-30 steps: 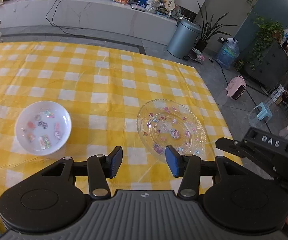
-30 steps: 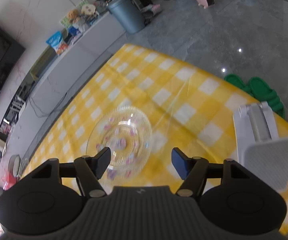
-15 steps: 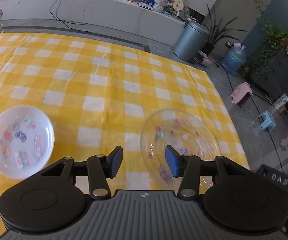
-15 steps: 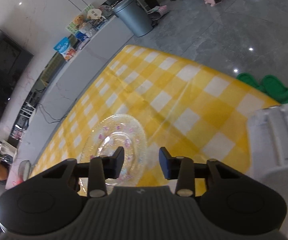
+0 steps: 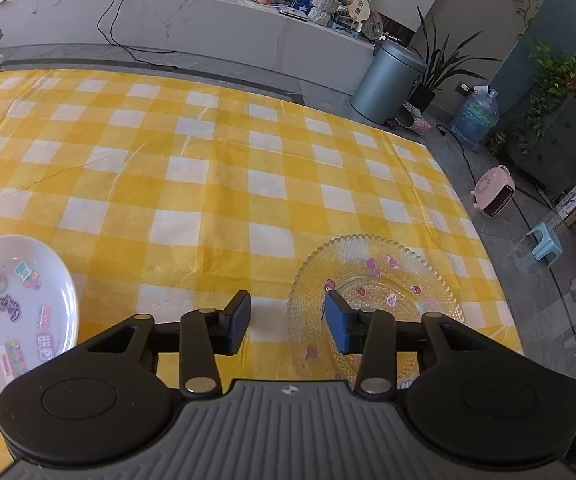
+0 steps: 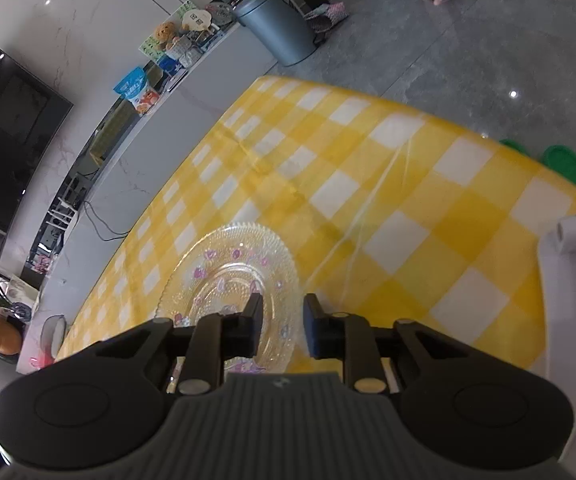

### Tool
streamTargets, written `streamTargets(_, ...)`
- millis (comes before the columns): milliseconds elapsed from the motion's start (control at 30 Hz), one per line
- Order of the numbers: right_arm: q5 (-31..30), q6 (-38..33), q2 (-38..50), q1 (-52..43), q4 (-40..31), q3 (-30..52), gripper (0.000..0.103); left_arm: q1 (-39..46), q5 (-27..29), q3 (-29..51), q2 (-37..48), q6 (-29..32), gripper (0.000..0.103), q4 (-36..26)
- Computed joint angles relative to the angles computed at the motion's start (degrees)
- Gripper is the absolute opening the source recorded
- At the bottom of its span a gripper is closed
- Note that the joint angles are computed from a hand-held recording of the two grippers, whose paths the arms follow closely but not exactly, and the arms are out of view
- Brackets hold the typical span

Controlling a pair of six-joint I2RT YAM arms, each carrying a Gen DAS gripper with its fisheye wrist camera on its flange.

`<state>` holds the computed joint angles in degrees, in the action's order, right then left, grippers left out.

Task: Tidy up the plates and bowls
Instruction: 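Move both grippers to the clear glass plate and close them on its rim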

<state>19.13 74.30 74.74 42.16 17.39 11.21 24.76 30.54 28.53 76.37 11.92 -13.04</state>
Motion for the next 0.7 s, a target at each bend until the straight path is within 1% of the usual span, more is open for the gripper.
streamTargets(33,0.21,0.42,0.11,0.01,0.67,-0.27,0.020,-0.25,-0.10,-0.04,0.10,-0.06,0.045,0.33)
streamTargets(100,-0.21,1.05,0.55,-0.42,2.25,-0.81,0.020,-0.71,-0.21,-0.13,0.27,-0.32,0.038,1.06)
streamTargets(167,-0.51,1.20,1.10,-0.78,3.94,-1.29,0.019,-0.95,-0.08,0.04,0.63,-0.34,0.036,1.21)
streamTargets(200,-0.77,1.05,1.44,-1.08,4.71,-1.46,0.019,-1.00,0.03,0.00,0.64,-0.40,0.029,1.32)
streamTargets(267,-1.26,1.74,1.57,-1.55,6.17,-2.15,0.019,-1.09,0.66,0.33,1.32,-0.03,0.024,0.85)
streamTargets(300,-1.39,2.05,1.68,-1.68,6.65,-2.33,0.018,-1.36,0.42,0.08,0.97,-0.05,0.018,1.08)
streamTargets(333,-1.25,2.33,1.59,-1.54,6.27,-2.23,0.017,-1.51,0.46,0.05,0.96,0.18,0.019,0.95)
streamTargets(467,-0.22,1.35,2.06,-0.91,3.49,-0.79,0.006,-2.16,-0.61,-0.26,0.15,0.13,0.018,1.03)
streamTargets(600,-1.57,1.77,1.66,-2.07,5.13,-2.04,0.005,-1.47,0.22,1.34,1.47,0.67,0.018,-0.77)
streamTargets(633,-2.05,1.84,1.57,-2.49,5.60,-2.34,0.007,-1.23,0.59,1.70,1.86,0.56,0.019,-0.90)
streamTargets(700,-1.82,2.68,0.41,-2.89,6.51,-3.38,0.012,-0.94,1.03,1.69,1.93,-0.65,0.029,-0.23)
